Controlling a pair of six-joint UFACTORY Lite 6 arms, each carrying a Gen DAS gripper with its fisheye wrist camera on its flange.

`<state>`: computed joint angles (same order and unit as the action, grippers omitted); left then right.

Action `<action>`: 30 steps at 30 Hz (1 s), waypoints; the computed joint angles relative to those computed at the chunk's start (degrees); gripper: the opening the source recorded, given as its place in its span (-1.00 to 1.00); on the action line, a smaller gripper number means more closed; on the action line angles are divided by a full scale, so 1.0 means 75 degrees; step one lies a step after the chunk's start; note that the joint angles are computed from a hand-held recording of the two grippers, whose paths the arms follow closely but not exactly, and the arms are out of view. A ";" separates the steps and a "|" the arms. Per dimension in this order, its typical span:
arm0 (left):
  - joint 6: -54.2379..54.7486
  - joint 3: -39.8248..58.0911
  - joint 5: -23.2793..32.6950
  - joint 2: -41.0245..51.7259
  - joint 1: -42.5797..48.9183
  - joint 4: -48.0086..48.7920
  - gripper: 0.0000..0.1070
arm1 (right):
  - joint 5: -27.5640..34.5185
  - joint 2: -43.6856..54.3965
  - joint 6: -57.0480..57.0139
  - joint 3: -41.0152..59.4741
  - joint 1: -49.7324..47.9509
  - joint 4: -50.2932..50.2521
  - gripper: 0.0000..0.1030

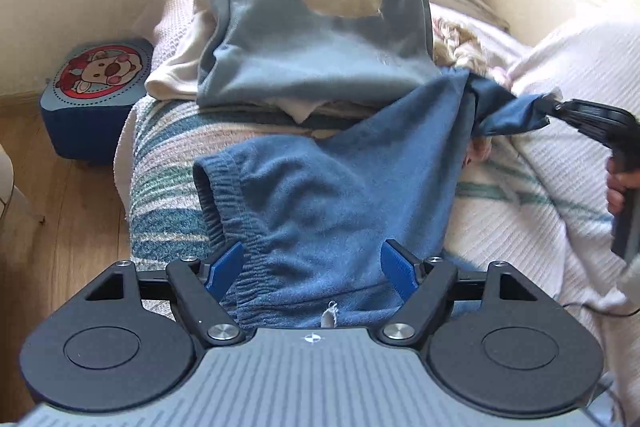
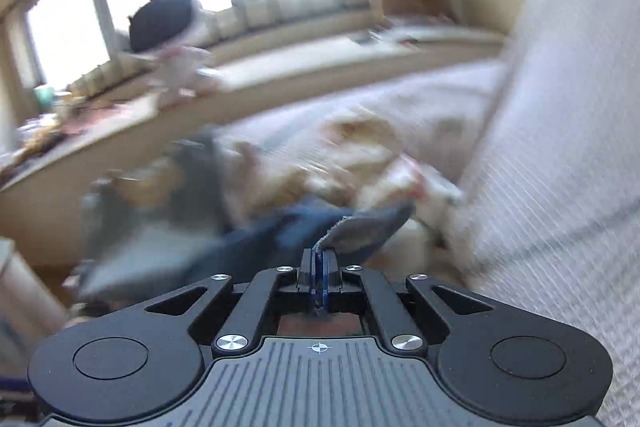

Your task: Fold clothes

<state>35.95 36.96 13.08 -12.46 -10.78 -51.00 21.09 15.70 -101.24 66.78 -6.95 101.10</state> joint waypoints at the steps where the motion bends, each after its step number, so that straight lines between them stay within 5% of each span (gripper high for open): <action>1: -0.0118 -0.0052 -0.0018 -0.0150 0.0038 0.0097 0.39 | 0.0228 -0.0240 0.0285 -0.0016 0.0164 -0.0324 -0.94; 6: -0.0855 -0.0357 0.0062 -0.0920 0.0427 0.0842 0.39 | 0.1243 -0.0367 0.1059 0.0178 0.1301 -0.0881 -0.94; 15: -0.0402 -0.0767 0.0531 -0.1403 0.1321 0.0593 0.39 | 0.0955 0.0829 0.0850 -0.0027 0.3298 -0.0736 -0.93; 23: 0.0682 -0.0471 0.0352 -0.0727 0.0933 -0.0493 0.42 | 0.1643 0.0088 0.1652 -0.0784 0.2817 -0.1804 -0.55; 30: 0.3502 0.0518 0.0348 0.0874 0.0404 -0.3350 0.37 | -0.0744 -0.0395 -0.0121 -0.1133 0.1922 -0.1586 -0.54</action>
<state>62.21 40.84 15.69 -5.90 -7.75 -76.13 15.51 12.73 -102.14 58.29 7.47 89.21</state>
